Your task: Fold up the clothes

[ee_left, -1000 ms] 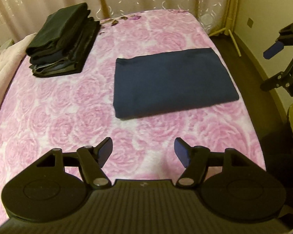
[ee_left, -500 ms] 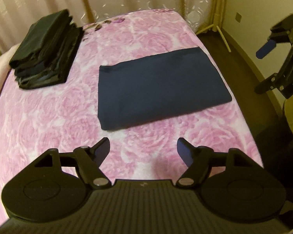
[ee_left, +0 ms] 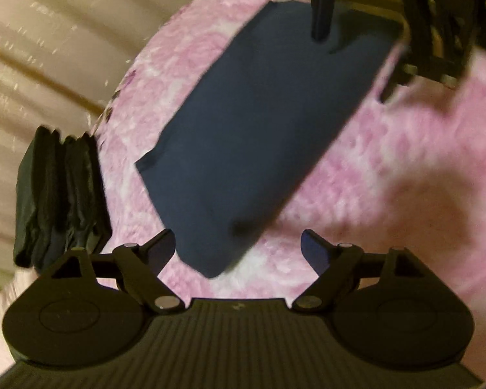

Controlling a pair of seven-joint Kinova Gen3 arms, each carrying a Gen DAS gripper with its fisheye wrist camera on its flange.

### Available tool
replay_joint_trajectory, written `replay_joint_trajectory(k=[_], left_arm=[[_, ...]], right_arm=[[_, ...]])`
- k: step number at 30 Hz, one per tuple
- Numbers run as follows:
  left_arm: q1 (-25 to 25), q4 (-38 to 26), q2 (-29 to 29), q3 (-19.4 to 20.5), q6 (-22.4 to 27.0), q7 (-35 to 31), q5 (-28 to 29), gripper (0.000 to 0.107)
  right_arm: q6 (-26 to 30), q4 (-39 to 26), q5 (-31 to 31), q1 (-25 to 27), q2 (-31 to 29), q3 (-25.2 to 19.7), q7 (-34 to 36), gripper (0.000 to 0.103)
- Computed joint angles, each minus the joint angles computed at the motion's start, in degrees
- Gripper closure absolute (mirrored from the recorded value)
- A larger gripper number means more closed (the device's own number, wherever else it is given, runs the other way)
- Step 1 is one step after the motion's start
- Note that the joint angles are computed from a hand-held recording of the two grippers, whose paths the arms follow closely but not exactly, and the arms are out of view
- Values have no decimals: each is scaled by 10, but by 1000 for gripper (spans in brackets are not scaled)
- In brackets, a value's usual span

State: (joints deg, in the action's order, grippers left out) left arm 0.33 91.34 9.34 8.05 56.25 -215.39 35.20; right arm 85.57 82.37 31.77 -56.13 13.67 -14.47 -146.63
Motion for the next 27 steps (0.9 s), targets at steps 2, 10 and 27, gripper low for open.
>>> replay_joint_trajectory(k=[2, 10, 27], left_arm=[[-26, 12, 18, 39, -29, -47, 7, 25], [-113, 32, 78, 165, -107, -233, 23, 25], [90, -91, 79, -17, -20, -30, -49, 76]], right_arm=[[-6, 24, 39, -14, 10, -5, 23, 39], [-25, 56, 46, 3, -37, -5, 27, 83], [52, 68, 125, -43, -37, -57, 14, 22]])
